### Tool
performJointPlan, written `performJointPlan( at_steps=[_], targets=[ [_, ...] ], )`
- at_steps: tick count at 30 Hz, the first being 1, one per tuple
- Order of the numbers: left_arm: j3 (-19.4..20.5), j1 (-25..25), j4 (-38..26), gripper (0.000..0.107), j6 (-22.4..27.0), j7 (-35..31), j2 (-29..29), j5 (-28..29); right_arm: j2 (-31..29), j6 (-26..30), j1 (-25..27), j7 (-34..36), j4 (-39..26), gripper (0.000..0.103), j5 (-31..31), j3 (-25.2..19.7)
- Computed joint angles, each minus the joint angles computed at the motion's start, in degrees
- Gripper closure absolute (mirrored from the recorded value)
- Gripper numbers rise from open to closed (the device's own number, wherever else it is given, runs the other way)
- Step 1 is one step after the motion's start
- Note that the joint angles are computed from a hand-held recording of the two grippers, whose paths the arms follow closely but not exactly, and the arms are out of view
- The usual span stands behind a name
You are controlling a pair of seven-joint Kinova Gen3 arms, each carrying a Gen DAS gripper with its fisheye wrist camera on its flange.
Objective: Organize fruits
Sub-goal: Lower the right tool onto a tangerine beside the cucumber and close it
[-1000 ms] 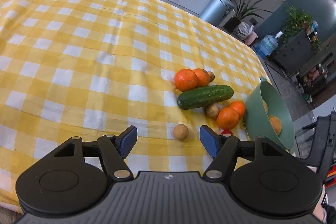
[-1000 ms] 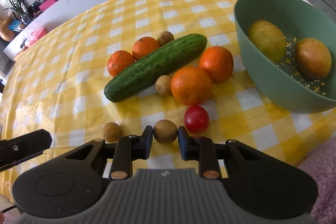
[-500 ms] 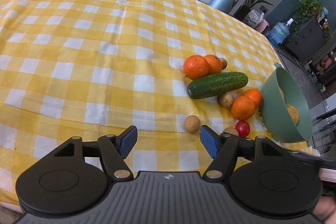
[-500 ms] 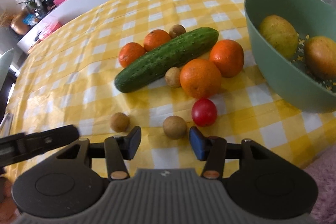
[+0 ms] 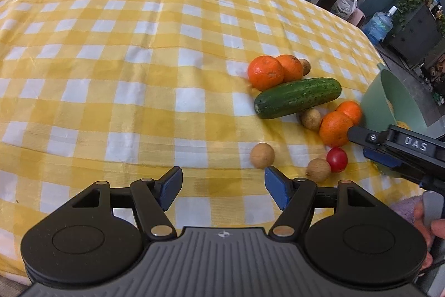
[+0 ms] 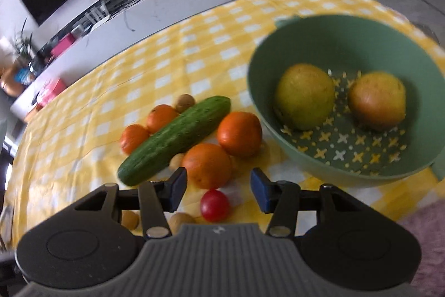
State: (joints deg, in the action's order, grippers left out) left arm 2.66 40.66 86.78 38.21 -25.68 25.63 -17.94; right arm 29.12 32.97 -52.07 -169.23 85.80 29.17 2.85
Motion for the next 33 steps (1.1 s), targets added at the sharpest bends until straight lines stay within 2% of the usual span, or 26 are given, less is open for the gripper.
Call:
performJointPlan(
  at_steps=[4, 7, 11, 15, 21, 29, 33],
  targets=[
    [0.49, -1.0, -0.08, 0.028, -0.05, -0.7, 0.42, 1.27, 1.92, -0.51, 1.9, 0.1, -1.32, 0.041, -2.88, -0.67],
    [0.58, -1.34, -0.01, 0.028, -0.24, -1.27, 0.55, 1.77, 2.41, -3.54, 3.41, 0.03, -0.79, 0.037, -5.58, -0.92],
    [0.84, -2.07, 0.79, 0.027, -1.61, -2.66, 0.25, 2.63, 3.82, -3.51, 4.48, 2.07, -2.45, 0.033, -8.05, -1.14],
    [0.61, -2.1, 0.99, 0.026, -2.25, -3.08, 0.27, 3.15, 4.06, -5.19, 2.43, 0.65, -1.83, 0.035, -7.84, 1.72],
    [0.27, -1.8, 1.04, 0.026, -2.26, -2.99, 0.25, 3.2, 4.5, -6.0, 2.3, 3.13, -2.31, 0.057, -7.8, 1.41],
    [0.21, -1.8, 1.15, 0.026, -2.31, -2.83, 0.17, 3.33, 4.03, -7.56, 0.83, 2.88, -0.97, 0.058, -7.88, 3.31],
    [-0.4, -1.07, 1.24, 0.026, -2.3, -1.69, 0.08, 2.66, 2.83, -10.17, -0.51, 1.3, 1.35, 0.058, -6.93, 5.01]
  ],
)
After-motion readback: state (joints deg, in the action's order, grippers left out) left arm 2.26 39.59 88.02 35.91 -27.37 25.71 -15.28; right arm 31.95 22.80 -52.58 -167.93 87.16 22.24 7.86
